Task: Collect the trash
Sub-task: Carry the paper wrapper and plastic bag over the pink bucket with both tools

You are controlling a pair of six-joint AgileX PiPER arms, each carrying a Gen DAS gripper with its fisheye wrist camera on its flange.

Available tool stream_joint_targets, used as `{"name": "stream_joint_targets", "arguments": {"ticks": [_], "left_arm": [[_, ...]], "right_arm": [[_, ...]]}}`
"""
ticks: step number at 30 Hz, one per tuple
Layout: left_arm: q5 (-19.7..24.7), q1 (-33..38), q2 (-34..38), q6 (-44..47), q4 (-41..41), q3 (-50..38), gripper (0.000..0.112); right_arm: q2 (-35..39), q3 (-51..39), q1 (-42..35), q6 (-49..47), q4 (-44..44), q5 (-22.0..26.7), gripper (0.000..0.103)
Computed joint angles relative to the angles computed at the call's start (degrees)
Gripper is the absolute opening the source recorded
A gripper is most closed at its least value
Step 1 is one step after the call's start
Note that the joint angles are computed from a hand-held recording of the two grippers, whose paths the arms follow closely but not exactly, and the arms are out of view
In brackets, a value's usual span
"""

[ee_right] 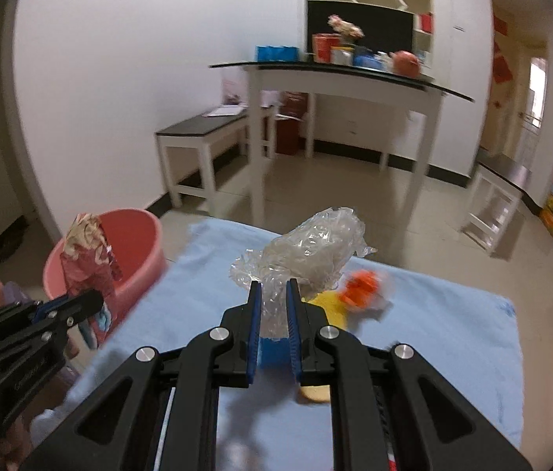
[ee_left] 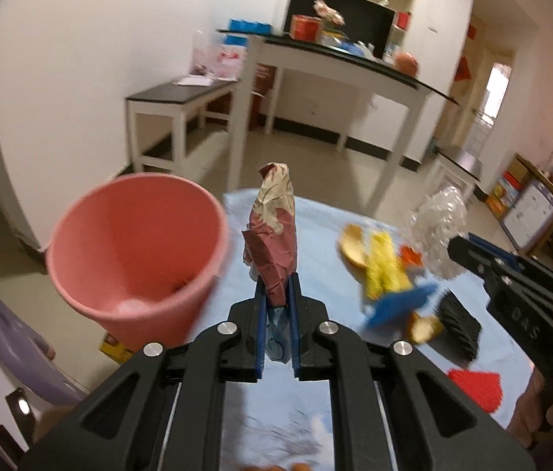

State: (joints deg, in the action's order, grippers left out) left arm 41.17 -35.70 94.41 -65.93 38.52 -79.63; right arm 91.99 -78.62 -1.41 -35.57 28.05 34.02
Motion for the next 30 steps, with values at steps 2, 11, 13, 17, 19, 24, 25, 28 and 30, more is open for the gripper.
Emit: {"name": "stream_joint_targets", "arguments": {"ticks": [2,11,13,17,19,24,25,28,30], "left_arm": [[0.01,1.82,-0.93,-0.51,0.93,0.81,0.009],[-0.13,10.20,-2.11,-0.75,2.75,3.39,0.009],[-0.71,11.89,-1.99,-0.55,2.28,4.03,0.009],[-1.63,14.82,-0.96,0.28,1.21,4.30,0.009],[-1.76,15.88,-0.01,0.54,1.13,3.92,0.009],[-2.85,17.81,2.23,1.58,0.22,3.00,0.009],[-2.88,17.91,2.39,1.41,0.44,3.11,0.009],[-3.21,18.58,2.93,0.90,0.84,3.35,0.009],[-3.20,18.92,3.52,0.57,0.93,3.17,0.009]], "right_arm": [[0.67,-1.18,2.29,0.69,-0.33,0.19,0.012],[8.04,-10.97,10.61,0.30,3.30,4.71,0.012],[10.36,-13.92,12.19,1.73,2.91,5.88,0.012],[15.79,-20.36,14.97,3.64,2.50,8.53,0.012],[17.39,-21.79,16.19,4.29,1.89,8.58,0.012],[22.39,-27.21,18.60,6.22,0.44,9.64,0.012],[23.09,-27.93,18.99,6.82,-0.12,9.73,0.012],[25.20,-30.10,19.76,8.06,-1.52,10.30,0.012],[26.93,-32.35,20.04,8.88,-2.32,11.43,0.012]]}}
